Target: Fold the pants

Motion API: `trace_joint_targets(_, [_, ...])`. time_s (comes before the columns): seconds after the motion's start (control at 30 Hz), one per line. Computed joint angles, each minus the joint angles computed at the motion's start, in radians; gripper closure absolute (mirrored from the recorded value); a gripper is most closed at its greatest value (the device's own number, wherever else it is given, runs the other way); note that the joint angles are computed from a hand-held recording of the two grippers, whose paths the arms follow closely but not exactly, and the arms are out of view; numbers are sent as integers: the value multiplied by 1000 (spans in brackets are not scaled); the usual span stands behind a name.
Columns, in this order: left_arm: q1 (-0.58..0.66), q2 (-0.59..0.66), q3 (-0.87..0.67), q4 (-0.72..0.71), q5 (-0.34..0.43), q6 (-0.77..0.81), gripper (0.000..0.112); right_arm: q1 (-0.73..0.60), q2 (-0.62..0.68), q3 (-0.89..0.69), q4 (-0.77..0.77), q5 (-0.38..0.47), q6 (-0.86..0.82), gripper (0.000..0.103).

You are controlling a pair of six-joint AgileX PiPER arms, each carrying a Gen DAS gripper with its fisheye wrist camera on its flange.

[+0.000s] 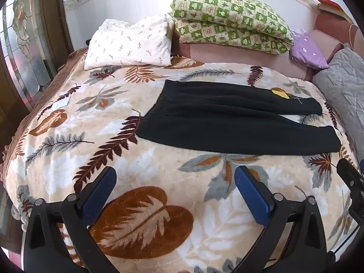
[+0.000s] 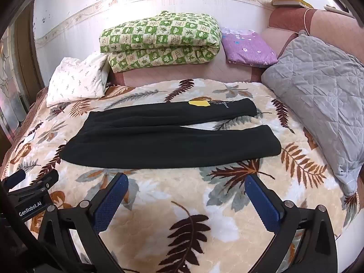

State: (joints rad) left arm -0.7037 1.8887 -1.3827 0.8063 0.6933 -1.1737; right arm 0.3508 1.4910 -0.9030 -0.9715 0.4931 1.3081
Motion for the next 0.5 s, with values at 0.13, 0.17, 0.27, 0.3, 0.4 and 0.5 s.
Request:
trace_joint_targets(0.13, [0, -6, 16, -4, -1, -2, 9, -1, -1, 3, -9, -3, 9, 1])
trace_joint_targets(0.17, [0, 4, -5, -26, 13, 17, 9, -2, -1, 3, -9, -4, 10, 1])
trace_joint_targets(0.27, [0, 16, -36, -39, 24, 38, 9, -1, 3, 0, -12, -2, 13, 1])
trace_joint_targets(0.3, [-8, 20, -47, -37, 39, 35, 9, -6, -11, 13, -15, -11, 14, 1])
trace_joint_targets(0.4, [-3, 17, -39, -34, 29, 42, 9, -7, -6, 8, -13, -13, 11, 1])
trace_joint_targets(0.5, [-3, 15, -34, -31, 23, 37, 9, -8, -1, 4, -20, -15, 15, 1])
